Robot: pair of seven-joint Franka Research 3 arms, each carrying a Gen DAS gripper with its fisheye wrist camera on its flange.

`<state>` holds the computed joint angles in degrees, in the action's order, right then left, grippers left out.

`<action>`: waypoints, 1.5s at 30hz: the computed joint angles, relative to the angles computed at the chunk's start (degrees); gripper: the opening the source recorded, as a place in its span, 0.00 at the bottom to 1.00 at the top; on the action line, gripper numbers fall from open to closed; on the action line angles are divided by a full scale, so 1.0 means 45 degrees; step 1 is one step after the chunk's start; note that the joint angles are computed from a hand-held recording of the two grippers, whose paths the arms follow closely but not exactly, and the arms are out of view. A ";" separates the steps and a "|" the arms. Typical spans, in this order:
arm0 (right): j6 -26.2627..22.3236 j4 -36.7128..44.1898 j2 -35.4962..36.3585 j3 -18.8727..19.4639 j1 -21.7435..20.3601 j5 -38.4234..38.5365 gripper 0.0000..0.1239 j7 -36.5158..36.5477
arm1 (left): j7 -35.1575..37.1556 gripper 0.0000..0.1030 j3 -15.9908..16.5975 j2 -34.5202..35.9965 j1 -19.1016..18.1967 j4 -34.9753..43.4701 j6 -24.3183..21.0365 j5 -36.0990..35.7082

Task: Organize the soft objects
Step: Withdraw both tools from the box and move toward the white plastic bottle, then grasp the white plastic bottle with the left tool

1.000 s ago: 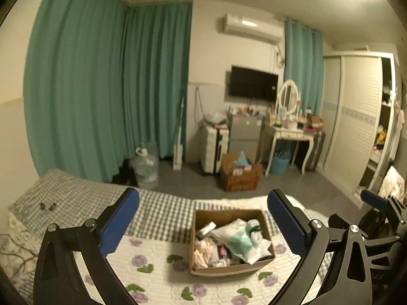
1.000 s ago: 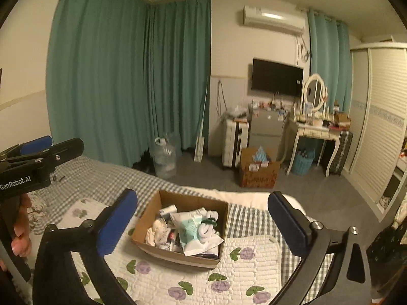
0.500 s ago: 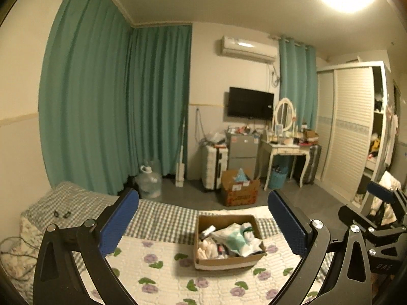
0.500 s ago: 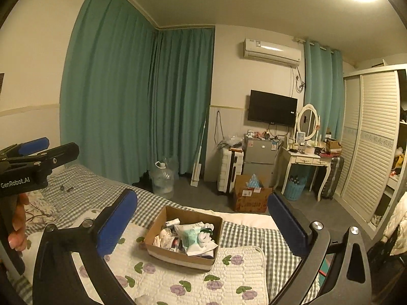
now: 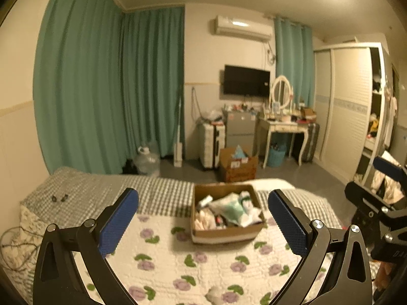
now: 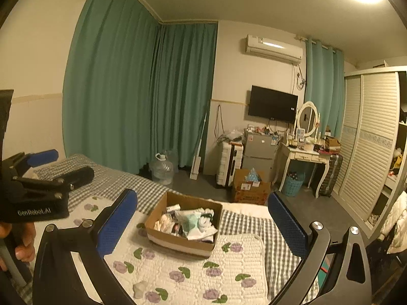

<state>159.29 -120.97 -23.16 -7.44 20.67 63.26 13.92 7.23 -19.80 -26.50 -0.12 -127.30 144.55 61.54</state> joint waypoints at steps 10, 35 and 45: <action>-0.0181 -0.0116 0.1295 0.0321 -0.0557 -0.0560 0.83 0.0725 | -0.0090 0.99 0.0284 0.1287 -0.0339 -0.0274 0.0119 -0.0532; -0.0714 0.0390 0.5866 0.1913 -0.2156 -0.4487 0.72 0.4330 | 0.3040 0.68 0.1992 0.5842 -0.1576 -0.0583 0.1754 -0.5470; -0.0901 0.0425 0.7083 0.2226 -0.2221 -0.6895 0.65 0.6156 | 0.4999 0.54 0.2151 0.6903 -0.1818 -0.0896 0.2279 -0.8313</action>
